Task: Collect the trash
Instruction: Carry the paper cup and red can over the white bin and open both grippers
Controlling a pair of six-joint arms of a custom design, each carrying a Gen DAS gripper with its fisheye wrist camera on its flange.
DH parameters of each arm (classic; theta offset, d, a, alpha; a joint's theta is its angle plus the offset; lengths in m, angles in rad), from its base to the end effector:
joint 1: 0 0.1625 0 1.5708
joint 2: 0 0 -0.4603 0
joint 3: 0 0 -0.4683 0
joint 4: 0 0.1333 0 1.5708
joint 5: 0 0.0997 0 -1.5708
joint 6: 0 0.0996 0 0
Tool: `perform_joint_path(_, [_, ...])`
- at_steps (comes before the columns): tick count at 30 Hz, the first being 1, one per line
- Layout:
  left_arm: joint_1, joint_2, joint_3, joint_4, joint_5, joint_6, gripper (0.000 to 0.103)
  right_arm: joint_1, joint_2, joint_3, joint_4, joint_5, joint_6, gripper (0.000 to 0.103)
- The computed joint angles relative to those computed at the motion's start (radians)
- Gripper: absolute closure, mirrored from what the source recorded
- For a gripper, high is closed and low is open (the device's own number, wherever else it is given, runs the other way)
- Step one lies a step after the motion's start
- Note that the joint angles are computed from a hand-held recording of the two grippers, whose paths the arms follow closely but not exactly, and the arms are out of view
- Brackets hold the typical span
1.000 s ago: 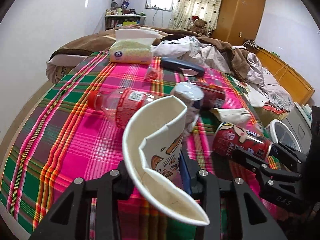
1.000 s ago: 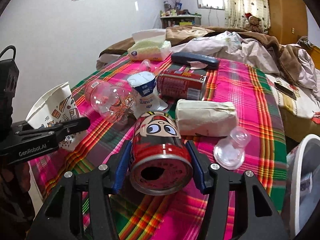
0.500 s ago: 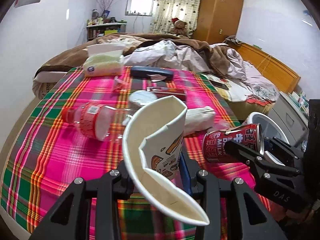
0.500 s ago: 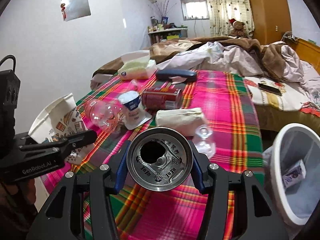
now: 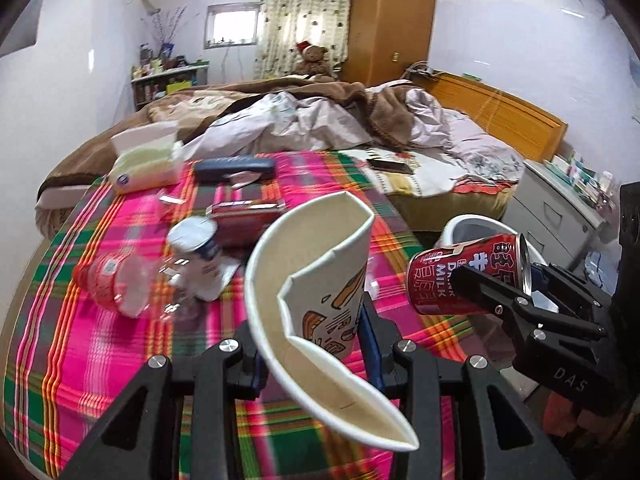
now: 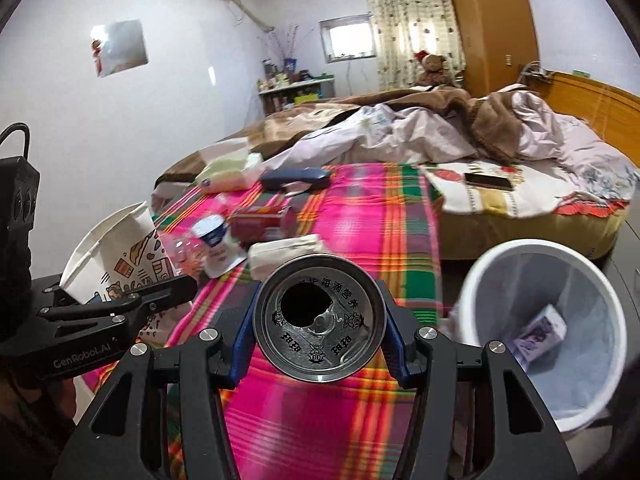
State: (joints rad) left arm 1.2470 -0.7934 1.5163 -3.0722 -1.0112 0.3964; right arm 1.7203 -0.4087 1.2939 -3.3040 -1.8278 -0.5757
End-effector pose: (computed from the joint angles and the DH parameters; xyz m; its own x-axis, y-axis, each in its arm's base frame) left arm -0.0794 -0.8217 0.1907 -0.7631 0.1833 -0.6198 0.5650 0.6550 -0.5018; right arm 0.2344 -0.8314 -0.0060 -0.7724 -0.3188 0.5493 -0.6188 0.5729 -0.5375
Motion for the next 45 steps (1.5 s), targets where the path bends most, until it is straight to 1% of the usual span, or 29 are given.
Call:
perform_joint_path(10, [-0.045,0.075,-0.07,0.04,-0.061,0.051,0.064,-0.031,-0.044,0.034,-0.096,-0.055,0.028,0.049])
perform_joint_path(13, [-0.057,0.101,-0.098,0.063,-0.081,0.061,0.064,-0.04,-0.056,0.038,-0.117,-0.092,0.041,0.049])
perform_joint_path(23, [-0.087,0.186,-0.188,0.142,-0.137,0.086,0.064,-0.069,-0.079,0.043,-0.164,-0.175,0.07,0.048])
perform_joint_path(26, [-0.091,0.206,-0.21,0.172,-0.154,0.086,0.064,-0.081,-0.083,0.034,-0.157,-0.206,0.087,0.048])
perform_joint_path(31, [-0.096,0.248,-0.258,0.233,-0.174,0.077,0.064,-0.102,-0.081,0.009,-0.092,-0.25,0.118,0.048])
perform_joint_path(34, [-0.097,0.27,-0.282,0.264,-0.164,0.072,0.064,-0.112,-0.085,0.009,-0.06,-0.256,0.139,0.048])
perform_joint_path(36, [-0.096,0.282,-0.298,0.282,-0.171,0.06,0.063,-0.116,-0.089,0.009,-0.044,-0.262,0.146,0.048])
perform_joint_path(39, [-0.096,0.298,-0.319,0.288,-0.158,0.054,0.063,-0.12,-0.088,0.001,-0.019,-0.268,0.151,0.048])
perform_joint_path(40, [-0.094,0.301,-0.327,0.301,-0.163,0.044,0.058,-0.12,-0.084,-0.003,-0.024,-0.276,0.15,0.048])
perform_joint_path(41, [-0.091,0.304,-0.335,0.313,-0.173,0.032,0.048,-0.12,-0.082,-0.006,-0.028,-0.28,0.147,0.048])
perform_joint_path(42, [-0.089,0.304,-0.336,0.314,-0.171,0.028,0.044,-0.119,-0.081,-0.008,-0.032,-0.285,0.142,0.048])
perform_joint_path(43, [-0.09,0.305,-0.335,0.306,-0.162,0.031,0.042,-0.118,-0.082,-0.006,-0.035,-0.288,0.141,0.048])
perform_joint_path(45, [-0.088,0.304,-0.332,0.301,-0.163,0.031,0.042,-0.118,-0.086,-0.002,-0.042,-0.289,0.142,0.045])
